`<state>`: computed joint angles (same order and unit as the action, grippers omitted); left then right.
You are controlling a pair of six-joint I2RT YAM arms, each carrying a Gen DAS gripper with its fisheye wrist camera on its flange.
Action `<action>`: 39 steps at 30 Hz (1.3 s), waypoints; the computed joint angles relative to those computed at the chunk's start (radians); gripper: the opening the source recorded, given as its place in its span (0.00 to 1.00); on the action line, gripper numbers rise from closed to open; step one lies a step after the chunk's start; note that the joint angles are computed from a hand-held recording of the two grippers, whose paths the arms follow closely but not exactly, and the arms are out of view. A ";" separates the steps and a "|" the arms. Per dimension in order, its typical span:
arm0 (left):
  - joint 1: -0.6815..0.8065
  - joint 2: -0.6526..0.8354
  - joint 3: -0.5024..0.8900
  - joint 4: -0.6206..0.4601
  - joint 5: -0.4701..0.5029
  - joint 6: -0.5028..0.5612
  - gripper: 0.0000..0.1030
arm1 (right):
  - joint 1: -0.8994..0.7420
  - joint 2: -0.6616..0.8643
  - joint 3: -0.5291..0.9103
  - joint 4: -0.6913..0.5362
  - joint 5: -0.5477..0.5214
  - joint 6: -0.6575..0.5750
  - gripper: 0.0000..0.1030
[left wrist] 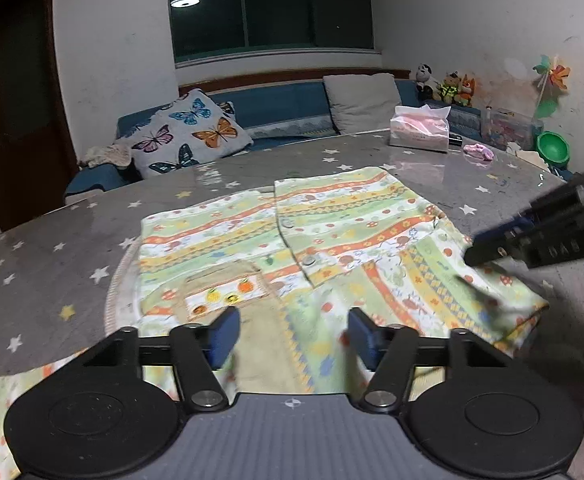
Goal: Fold clothes
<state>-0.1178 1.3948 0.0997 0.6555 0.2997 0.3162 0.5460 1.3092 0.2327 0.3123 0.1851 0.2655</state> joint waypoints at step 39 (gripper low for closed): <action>0.879 0.069 0.047 0.004 0.162 0.110 0.55 | 0.337 0.338 0.189 0.129 0.098 0.008 0.46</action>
<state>0.7616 1.4635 0.1467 0.6592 0.4614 0.4260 0.8828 1.6471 0.4215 0.4409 0.2830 0.2735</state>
